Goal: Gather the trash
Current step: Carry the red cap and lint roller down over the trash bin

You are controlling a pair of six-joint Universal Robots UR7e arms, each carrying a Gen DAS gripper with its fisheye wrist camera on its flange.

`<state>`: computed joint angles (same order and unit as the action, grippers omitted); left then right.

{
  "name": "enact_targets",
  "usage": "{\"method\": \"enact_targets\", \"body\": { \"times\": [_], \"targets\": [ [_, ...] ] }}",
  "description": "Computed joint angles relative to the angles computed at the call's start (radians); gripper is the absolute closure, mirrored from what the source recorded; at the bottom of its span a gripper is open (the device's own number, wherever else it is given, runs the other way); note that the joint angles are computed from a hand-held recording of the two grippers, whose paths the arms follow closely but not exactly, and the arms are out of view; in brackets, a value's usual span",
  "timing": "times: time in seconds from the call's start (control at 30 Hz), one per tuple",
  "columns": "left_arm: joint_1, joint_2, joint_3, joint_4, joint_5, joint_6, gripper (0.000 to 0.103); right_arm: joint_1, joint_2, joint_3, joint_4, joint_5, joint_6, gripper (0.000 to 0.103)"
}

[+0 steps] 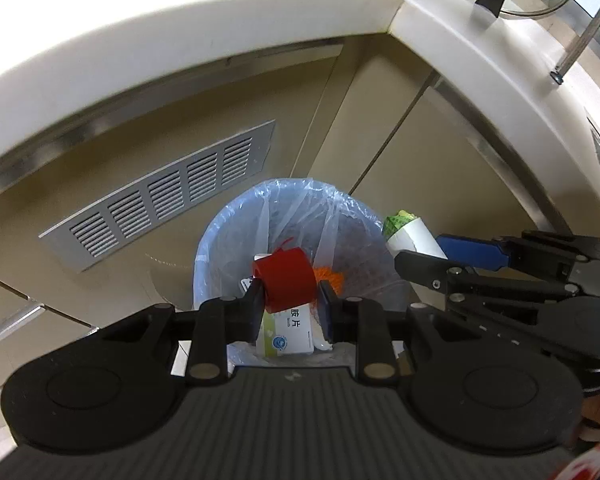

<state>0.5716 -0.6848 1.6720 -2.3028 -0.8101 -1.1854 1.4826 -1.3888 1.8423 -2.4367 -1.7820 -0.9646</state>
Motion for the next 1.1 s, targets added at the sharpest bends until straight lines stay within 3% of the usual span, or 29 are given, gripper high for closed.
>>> {"method": "enact_targets", "body": {
  "times": [1.1],
  "targets": [
    [0.114,0.108,-0.02,-0.154,-0.042,0.146,0.078,-0.05,0.149,-0.004,-0.158,-0.046,-0.043,0.068]
  ]
}}
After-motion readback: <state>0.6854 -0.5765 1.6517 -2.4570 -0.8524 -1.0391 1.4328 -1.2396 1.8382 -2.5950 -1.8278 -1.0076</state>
